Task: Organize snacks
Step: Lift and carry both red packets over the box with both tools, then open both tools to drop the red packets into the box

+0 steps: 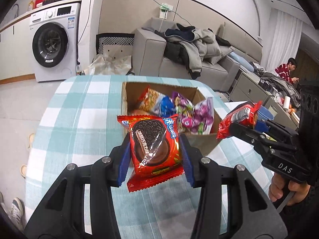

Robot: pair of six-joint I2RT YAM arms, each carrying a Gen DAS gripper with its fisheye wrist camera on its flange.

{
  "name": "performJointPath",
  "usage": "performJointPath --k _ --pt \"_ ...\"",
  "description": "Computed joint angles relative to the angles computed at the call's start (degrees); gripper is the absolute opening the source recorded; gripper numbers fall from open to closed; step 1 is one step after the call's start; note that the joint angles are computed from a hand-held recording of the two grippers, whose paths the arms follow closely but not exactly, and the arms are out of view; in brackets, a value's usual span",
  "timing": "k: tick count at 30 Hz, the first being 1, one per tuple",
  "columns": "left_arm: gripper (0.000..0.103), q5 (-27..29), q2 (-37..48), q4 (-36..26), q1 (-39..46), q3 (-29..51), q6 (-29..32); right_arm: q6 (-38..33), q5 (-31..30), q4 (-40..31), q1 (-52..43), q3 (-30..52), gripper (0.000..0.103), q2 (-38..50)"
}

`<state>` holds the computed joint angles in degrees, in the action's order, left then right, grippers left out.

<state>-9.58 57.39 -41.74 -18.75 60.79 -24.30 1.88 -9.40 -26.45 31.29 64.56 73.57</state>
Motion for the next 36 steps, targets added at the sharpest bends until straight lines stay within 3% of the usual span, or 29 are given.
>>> performJointPath --k 17,29,36 --pt "0.042 1.8 11.7 3.2 3.0 9.2 5.9 0.2 1.8 2.0 -1.3 9.9 0.044 8.1" --pt "0.042 2.6 19.6 6.1 5.4 12.2 6.7 0.0 2.1 1.9 -3.5 17.4 0.044 17.1" --pt "0.042 5.7 24.1 9.0 9.0 12.6 7.8 -0.6 2.9 2.4 -3.9 20.8 0.044 22.5"
